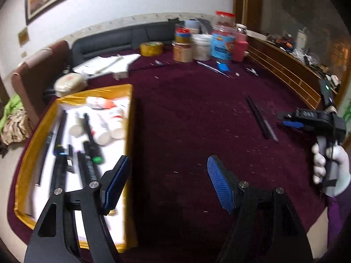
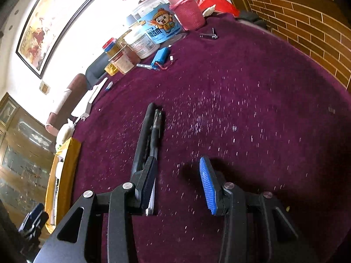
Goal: Organize rigid objects
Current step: 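Move both grippers back to the carpet and grasp the clear pen with the right gripper, then grasp the black marker with the left gripper while the right gripper lifts the clear pen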
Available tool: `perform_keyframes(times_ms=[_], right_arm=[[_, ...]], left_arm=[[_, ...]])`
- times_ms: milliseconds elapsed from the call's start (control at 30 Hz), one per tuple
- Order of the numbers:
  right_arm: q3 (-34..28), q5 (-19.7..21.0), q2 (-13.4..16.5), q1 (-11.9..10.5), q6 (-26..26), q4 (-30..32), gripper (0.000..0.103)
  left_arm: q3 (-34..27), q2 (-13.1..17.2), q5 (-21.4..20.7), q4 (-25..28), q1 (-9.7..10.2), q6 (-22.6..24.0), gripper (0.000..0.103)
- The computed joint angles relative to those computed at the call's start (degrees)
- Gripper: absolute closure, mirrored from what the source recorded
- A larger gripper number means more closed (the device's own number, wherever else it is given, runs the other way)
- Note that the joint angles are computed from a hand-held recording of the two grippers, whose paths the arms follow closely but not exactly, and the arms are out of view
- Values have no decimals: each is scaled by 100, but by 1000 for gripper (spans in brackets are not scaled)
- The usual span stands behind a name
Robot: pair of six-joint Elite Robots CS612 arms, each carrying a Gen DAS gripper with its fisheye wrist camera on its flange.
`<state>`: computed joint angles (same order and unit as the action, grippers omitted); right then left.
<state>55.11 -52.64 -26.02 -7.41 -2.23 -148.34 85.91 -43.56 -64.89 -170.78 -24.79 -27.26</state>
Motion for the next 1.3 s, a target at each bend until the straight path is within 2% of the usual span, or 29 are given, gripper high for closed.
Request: perform_keyframes(times_ms=[100,233,300,367,533,600,633,700,900,1067,1200,1233,1267,1300], right_arm=[[-129,-79,44,46,-153,53,67],[-138,-359,21,174,-724,46,67],[-80,-709,-4,259,-977,-111,67],[-69,-1236,-8,369,-1259,-191,66],[-182,-1811,48,483,-1477,-287,68],[-291,-1919,111,499,-1468,-315,76],[-347,-1934,144,498,-1466,-327,79],[-404,-1980,184,488,-1453,-379,95],[-560,-1949,276,354,-813,-389,95],[-659,-1555,332,220,-347,-257,95],[-601,-1664,318,245,-406,-388,95],[-602,-1652,321,244,-400,-398,95],[-620,-1625,332,240,-385,-388,95],[-632,-1566,339,227,-347,-377,95]], left_arm=[[-117,62,-160,108,-40,139,31],[-218,101,-427,212,-31,164,31],[-306,135,-507,321,-27,123,31],[-382,169,-548,399,-27,127,31],[-730,336,-766,571,-25,317,31],[-928,430,-993,683,-5,395,31],[-1070,498,-1124,777,1,444,31],[-1246,585,-1274,888,5,509,31],[-2028,984,-1543,1464,4,700,31],[-2948,1509,-1697,1936,16,767,31],[-3618,1903,-1511,2233,-5,975,32],[-3761,2002,-1316,2209,-43,1264,32],[-3804,2044,-1242,2088,-63,1491,35],[-3826,2065,-1207,2027,-73,1640,53]])
